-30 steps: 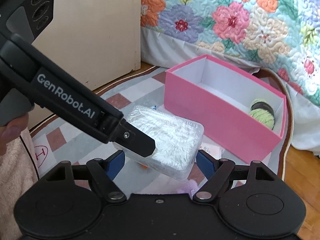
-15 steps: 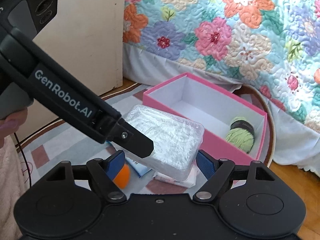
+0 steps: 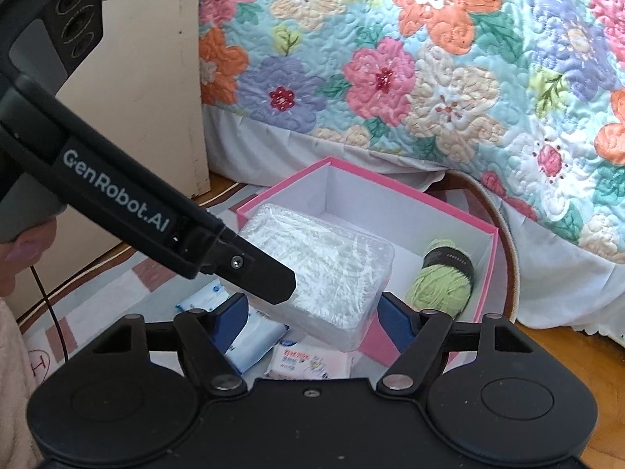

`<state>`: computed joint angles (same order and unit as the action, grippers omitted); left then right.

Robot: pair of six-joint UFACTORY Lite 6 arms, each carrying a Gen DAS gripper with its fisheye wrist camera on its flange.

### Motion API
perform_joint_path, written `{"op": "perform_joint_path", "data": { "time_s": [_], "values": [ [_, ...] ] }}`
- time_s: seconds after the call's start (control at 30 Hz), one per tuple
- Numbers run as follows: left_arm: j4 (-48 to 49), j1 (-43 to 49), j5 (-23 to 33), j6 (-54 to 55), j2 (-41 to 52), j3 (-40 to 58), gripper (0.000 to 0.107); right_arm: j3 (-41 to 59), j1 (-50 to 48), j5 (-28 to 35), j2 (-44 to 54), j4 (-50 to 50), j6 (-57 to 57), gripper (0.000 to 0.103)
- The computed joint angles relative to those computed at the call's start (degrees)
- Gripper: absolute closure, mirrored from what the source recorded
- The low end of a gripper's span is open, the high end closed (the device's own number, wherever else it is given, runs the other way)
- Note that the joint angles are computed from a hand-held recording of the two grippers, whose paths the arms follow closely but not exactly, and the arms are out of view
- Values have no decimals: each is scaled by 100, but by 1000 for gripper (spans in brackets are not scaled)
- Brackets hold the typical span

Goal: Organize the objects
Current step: 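Carry the floss-pick box with the left tool over the pink box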

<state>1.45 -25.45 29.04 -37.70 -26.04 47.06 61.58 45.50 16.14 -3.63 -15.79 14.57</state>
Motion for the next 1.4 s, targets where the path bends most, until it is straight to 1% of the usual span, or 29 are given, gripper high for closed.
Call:
{"op": "perform_joint_path", "data": {
  "time_s": [0.13, 0.23, 0.33, 0.47, 0.6, 0.73, 0.83, 0.93, 1.07, 1.13, 1.2, 1.3, 1.4],
  "values": [
    [-263, 273, -39, 461, 534, 378, 58, 304, -129, 31, 302, 278, -344, 28],
    [-599, 490, -106, 913, 817, 575, 58, 480, -164, 3, 508, 59, -229, 28],
    [-848, 707, -99, 1269, 1102, 812, 58, 820, -367, 48, 810, 814, -1036, 29],
    [-814, 950, -20, 1412, 1543, 1216, 58, 1590, -641, 333, 1464, 1797, -2316, 33],
    [-1241, 1243, -46, 1911, 1953, 1533, 58, 2217, -787, 525, 2015, 1953, -2678, 35],
    [-1413, 1442, 100, 2206, 2506, 2089, 57, 2778, -998, 756, 2477, 2412, -3213, 38],
    [-1189, 1472, 308, 2163, 3079, 2697, 56, 3410, -1215, 1167, 2945, 2876, -3576, 42],
    [-1328, 1536, 327, 2371, 3531, 3108, 55, 4005, -1400, 1496, 3403, 3031, -3825, 43],
    [-1450, 1620, 344, 2532, 4075, 3560, 54, 4610, -1634, 1717, 3940, 3403, -4272, 44],
    [-1603, 1700, 398, 2656, 4394, 3784, 54, 5092, -1717, 1967, 4332, 3466, -4367, 44],
    [-1720, 1790, 467, 2720, 4694, 3997, 54, 5721, -1789, 2310, 4822, 3503, -4344, 45],
    [-1769, 1889, 482, 2764, 5126, 4266, 54, 6616, -1812, 2652, 5549, 3404, -4316, 45],
    [-1876, 2015, 464, 2824, 5500, 4435, 54, 7837, -1805, 3111, 6464, 3304, -4195, 46]
  ]
}}
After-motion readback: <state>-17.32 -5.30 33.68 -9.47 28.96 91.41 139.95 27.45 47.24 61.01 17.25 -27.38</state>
